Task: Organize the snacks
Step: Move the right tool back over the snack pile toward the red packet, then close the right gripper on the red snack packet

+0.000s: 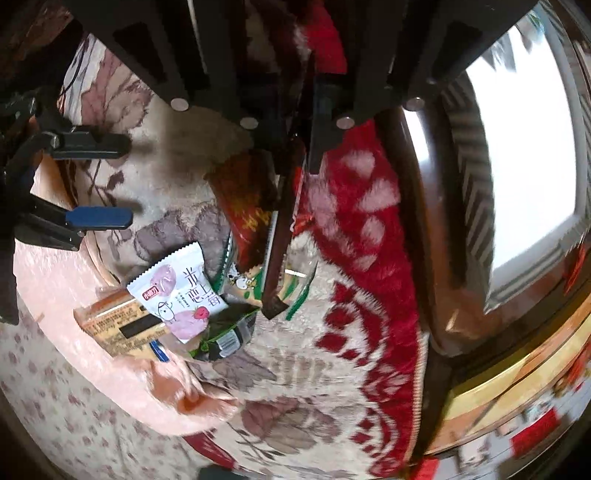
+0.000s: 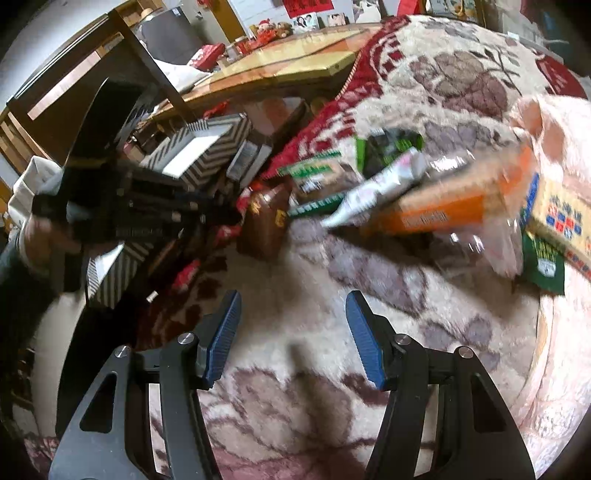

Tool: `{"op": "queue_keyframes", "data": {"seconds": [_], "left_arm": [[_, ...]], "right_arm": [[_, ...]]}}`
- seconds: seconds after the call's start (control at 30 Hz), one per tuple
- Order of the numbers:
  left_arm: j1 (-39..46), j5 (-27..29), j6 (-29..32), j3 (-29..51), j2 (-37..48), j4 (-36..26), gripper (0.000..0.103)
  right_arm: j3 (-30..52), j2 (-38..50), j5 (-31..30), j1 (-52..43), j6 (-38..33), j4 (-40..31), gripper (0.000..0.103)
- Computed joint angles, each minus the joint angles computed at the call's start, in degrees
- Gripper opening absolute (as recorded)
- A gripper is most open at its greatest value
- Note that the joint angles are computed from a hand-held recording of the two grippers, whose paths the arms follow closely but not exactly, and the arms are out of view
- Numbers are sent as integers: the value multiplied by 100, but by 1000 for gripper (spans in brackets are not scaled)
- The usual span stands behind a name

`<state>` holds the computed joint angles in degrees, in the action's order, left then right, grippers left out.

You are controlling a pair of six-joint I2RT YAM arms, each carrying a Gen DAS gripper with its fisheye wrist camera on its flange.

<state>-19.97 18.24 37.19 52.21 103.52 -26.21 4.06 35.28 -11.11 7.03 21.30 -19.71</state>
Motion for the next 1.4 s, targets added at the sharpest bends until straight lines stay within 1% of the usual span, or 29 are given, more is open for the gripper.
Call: {"op": "queue_keyframes", "data": {"seconds": [0.07, 0.13, 0.27, 0.37, 0.43, 0.47, 0.53, 0.57, 0.6, 0.73, 0.83, 0.87, 0.9, 0.93, 0.97, 1.0, 1.1, 1.17, 1.2, 1.23, 1.27, 1.3, 1.37, 1.4], "left_arm": [[164, 147, -274, -171, -121, 57, 12], [274, 64, -602, -462, -326, 320, 12], [569, 76, -1188, -927, -821, 650, 11], [762, 0, -1483, -1189, -1128, 856, 11], [899, 79, -1557, -1294, -1268, 868, 11], [924, 84, -1611, -1350, -1325, 909, 11], [915, 19, -1678, -1444, -1381, 1035, 11], [886, 14, -1709, -1469, -1396, 1060, 11], [884, 33, -1730, -1486, -1411, 1065, 11], [868, 17, -1789, -1614, -1541, 1123, 11], [932, 93, -1832, -1667, -1672, 1078, 11], [975, 140, -1821, -1676, -1718, 1043, 11], [1015, 189, -1813, -1679, -1763, 996, 11], [1043, 222, -1803, -1682, -1804, 956, 11], [1067, 249, -1784, -1675, -1824, 917, 11], [1080, 265, -1770, -1666, -1826, 887, 11], [1083, 251, -1762, -1690, -1857, 854, 11], [1114, 269, -1750, -1728, -1917, 838, 11], [1136, 278, -1745, -1740, -1930, 829, 11], [1169, 294, -1730, -1739, -1927, 814, 11], [1184, 306, -1728, -1732, -1912, 808, 11], [1201, 323, -1727, -1720, -1884, 797, 11], [1210, 334, -1710, -1705, -1842, 774, 11], [1208, 322, -1713, -1716, -1847, 781, 11]], "right_arm": [[111, 401, 191, 296, 205, 362, 59], [275, 1024, 466, 669, 399, 868, 59], [790, 2627, 1096, 1319, 626, 1860, 59], [1148, 3548, 1259, 1459, 660, 2284, 59], [1331, 3929, 1372, 1520, 638, 2395, 58], [1449, 4126, 1496, 1573, 631, 2400, 56], [1710, 4515, 1706, 1648, 559, 2333, 48], [1801, 4641, 1739, 1657, 492, 2266, 37], [1856, 4722, 1741, 1661, 433, 2220, 33], [1772, 4594, 1656, 1574, 221, 2167, 30], [1652, 4107, 1710, 1656, 148, 1884, 28], [1628, 3981, 1699, 1677, 154, 1805, 26], [1584, 3802, 1658, 1670, 162, 1712, 21], [1525, 3582, 1649, 1680, 185, 1619, 19], [1494, 3430, 1657, 1708, 199, 1538, 12], [1492, 3381, 1666, 1730, 206, 1502, 9], [1486, 3379, 1599, 1713, 179, 1402, 9], [1363, 3220, 1704, 1712, 290, 1472, 10], [1265, 3069, 1622, 1657, 355, 1522, 10], [1202, 2985, 1396, 1561, 365, 1577, 11], [1193, 2990, 1350, 1562, 373, 1615, 20], [1210, 3039, 1368, 1621, 343, 1646, 39], [1340, 3376, 1426, 1746, 235, 1729, 58], [1483, 3729, 1535, 1841, 115, 1796, 58]]}}
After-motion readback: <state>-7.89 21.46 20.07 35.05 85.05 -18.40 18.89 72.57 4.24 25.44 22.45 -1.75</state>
